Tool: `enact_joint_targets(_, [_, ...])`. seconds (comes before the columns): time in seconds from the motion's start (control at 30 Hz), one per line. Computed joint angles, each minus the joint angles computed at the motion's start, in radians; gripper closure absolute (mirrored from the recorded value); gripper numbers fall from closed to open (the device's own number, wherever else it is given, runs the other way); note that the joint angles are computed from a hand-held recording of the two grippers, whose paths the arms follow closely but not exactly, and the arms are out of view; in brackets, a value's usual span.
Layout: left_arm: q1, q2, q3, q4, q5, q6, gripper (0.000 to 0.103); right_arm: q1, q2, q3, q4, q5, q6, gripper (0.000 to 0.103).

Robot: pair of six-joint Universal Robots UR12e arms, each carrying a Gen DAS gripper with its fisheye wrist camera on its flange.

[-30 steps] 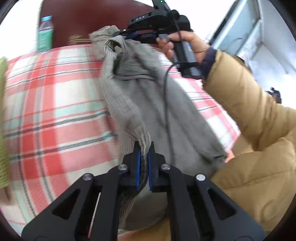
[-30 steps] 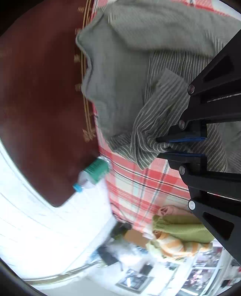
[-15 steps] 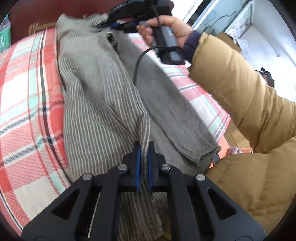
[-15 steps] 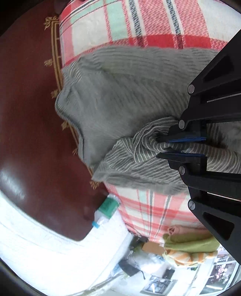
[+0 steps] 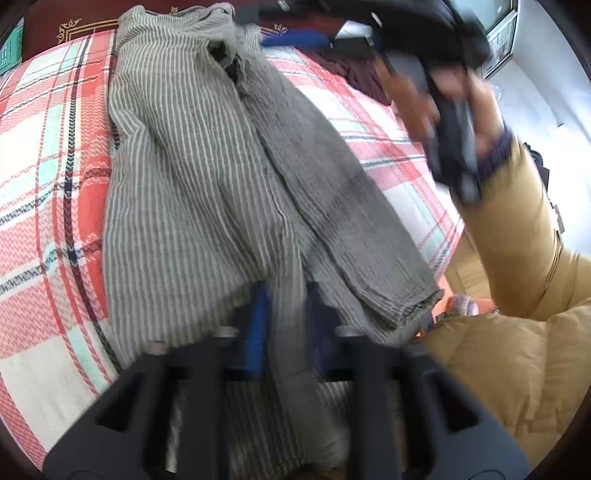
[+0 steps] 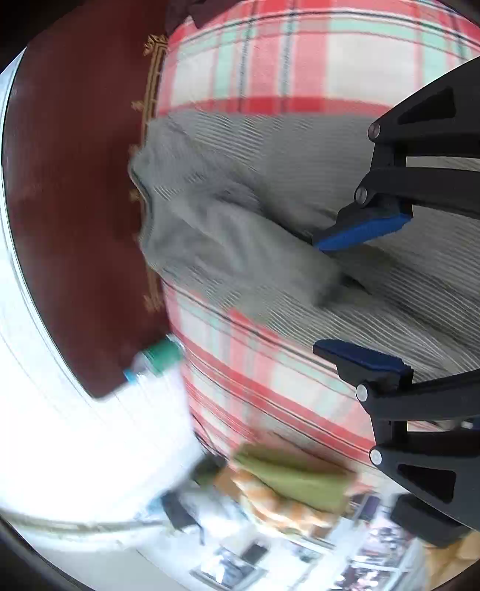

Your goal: Fold clothes

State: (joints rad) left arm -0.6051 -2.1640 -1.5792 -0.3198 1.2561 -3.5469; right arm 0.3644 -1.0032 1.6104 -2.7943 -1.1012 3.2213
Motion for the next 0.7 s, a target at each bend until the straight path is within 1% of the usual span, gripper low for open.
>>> enact_joint_targets(0.03, [-0.002,0.006,-0.011,0.024,0.011,-0.005,0.039,0.004,-0.008,0.019,0.027,0.026,-0.017,0.044])
enact_joint_targets(0.13, [-0.004,0.034,-0.059,0.105,0.027,-0.01,0.039,0.021,-0.02,0.057,0.083,0.061,-0.052,0.044])
enact_joint_targets(0.2, [-0.001,0.059,-0.095,0.149,0.024,-0.004,0.036,0.03,-0.021,0.08,0.088,0.077,-0.058,0.044])
enact_joint_targets(0.23, [-0.002,0.075,-0.116,0.171,0.04,0.003,0.035,0.034,-0.02,0.088,0.088,0.088,-0.068,0.05])
enact_joint_targets(0.27, [-0.002,0.092,-0.138,0.194,0.062,0.009,0.034,0.037,-0.02,0.097,0.083,0.096,-0.084,0.063])
enact_joint_targets(0.3, [0.0,0.104,-0.158,0.219,0.065,0.014,0.034,0.042,-0.021,0.106,0.077,0.09,-0.092,0.07])
enact_joint_targets(0.33, [0.006,0.116,-0.181,0.254,0.053,0.016,0.034,0.042,-0.022,0.115,0.068,0.094,-0.095,0.083])
enact_joint_targets(0.37, [0.009,0.126,-0.197,0.278,0.057,0.011,0.033,0.041,-0.023,0.124,0.058,0.106,-0.097,0.092])
enact_joint_targets(0.4, [0.007,0.13,-0.203,0.283,0.082,-0.001,0.033,0.039,-0.023,0.133,0.04,0.112,-0.087,0.093])
enact_joint_targets(0.43, [0.006,0.134,-0.207,0.269,0.107,-0.016,0.033,0.036,-0.028,0.145,0.015,0.114,-0.074,0.093])
enact_joint_targets(0.53, [0.016,0.135,-0.213,0.18,0.147,-0.08,0.033,0.022,-0.048,0.186,-0.077,0.112,-0.025,0.094])
enact_joint_targets(0.57, [0.021,0.128,-0.21,0.154,0.141,-0.102,0.033,0.019,-0.051,0.193,-0.105,0.115,-0.01,0.094])
enact_joint_targets(0.63, [0.029,0.111,-0.205,0.128,0.104,-0.133,0.033,0.016,-0.057,0.202,-0.136,0.107,0.007,0.094])
enact_joint_targets(0.67, [0.032,0.104,-0.206,0.126,0.077,-0.141,0.033,0.017,-0.059,0.204,-0.134,0.101,0.005,0.094])
enact_joint_targets(0.7, [0.029,0.099,-0.206,0.13,0.069,-0.144,0.033,0.019,-0.061,0.204,-0.125,0.094,-0.001,0.094])
